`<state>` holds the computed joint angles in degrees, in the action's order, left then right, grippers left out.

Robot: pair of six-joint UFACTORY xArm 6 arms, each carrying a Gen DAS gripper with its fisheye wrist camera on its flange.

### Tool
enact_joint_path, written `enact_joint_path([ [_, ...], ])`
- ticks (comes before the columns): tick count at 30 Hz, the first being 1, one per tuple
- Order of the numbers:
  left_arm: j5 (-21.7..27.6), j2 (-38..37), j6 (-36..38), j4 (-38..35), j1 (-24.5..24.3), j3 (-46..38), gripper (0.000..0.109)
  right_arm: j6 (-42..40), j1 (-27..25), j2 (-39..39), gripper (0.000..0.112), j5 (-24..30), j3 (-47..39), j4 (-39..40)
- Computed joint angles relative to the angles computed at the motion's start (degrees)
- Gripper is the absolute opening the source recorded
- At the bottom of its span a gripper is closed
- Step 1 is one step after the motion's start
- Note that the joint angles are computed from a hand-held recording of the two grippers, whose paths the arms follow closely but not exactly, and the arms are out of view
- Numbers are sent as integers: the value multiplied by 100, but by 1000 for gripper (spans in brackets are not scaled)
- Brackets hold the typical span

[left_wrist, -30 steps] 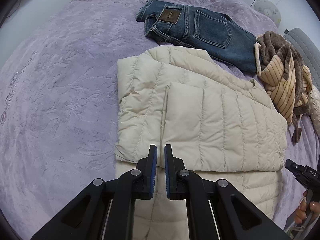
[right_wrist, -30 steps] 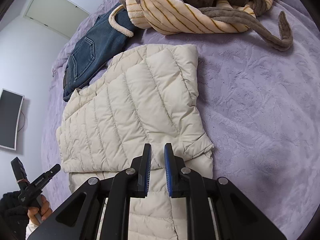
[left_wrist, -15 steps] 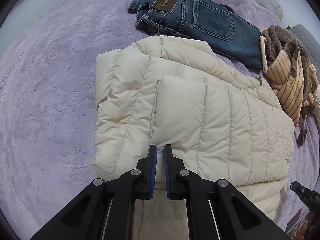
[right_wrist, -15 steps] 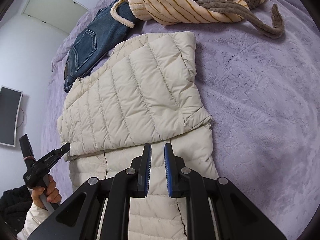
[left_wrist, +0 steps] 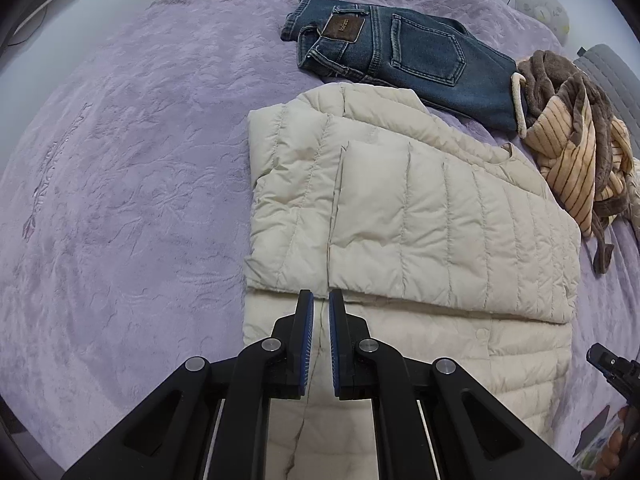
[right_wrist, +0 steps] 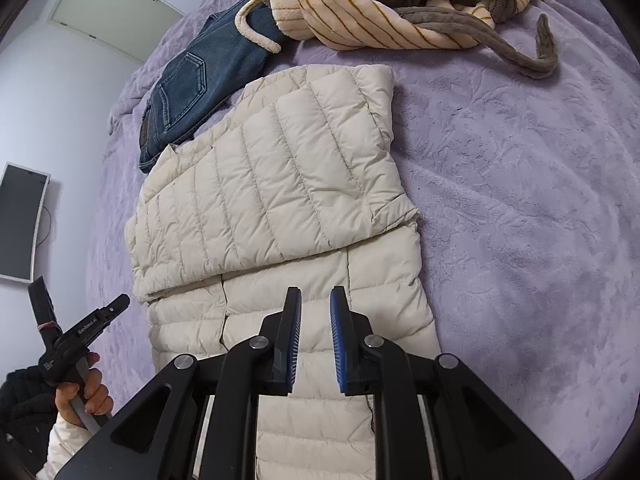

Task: Fold large clothes

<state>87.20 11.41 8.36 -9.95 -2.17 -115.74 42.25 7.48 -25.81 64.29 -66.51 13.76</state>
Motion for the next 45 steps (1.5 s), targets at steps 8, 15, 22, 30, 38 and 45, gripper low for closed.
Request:
enact_joint_path([
  [8, 54, -847, -90, 179, 65, 844, 102, 71, 207, -207, 44, 210, -72, -99],
  [15, 250, -1422, 21, 411, 26, 1179, 102, 154, 421, -434, 74, 309, -117, -296],
  [22, 292, -1909, 61, 730, 17, 1488, 102, 278, 629, -665, 86, 365, -32, -463],
  [30, 259, -2329, 72, 765, 94, 1768, 102, 322, 814, -854, 86, 469, 69, -290],
  [38, 248, -2649, 437, 387, 514, 2132, 102, 1108, 1297, -1115, 86, 514, 55, -835],
  [45, 293, -3026, 1052, 233, 985, 2844, 102, 2425, 1815, -1601, 86, 319, 648, -761],
])
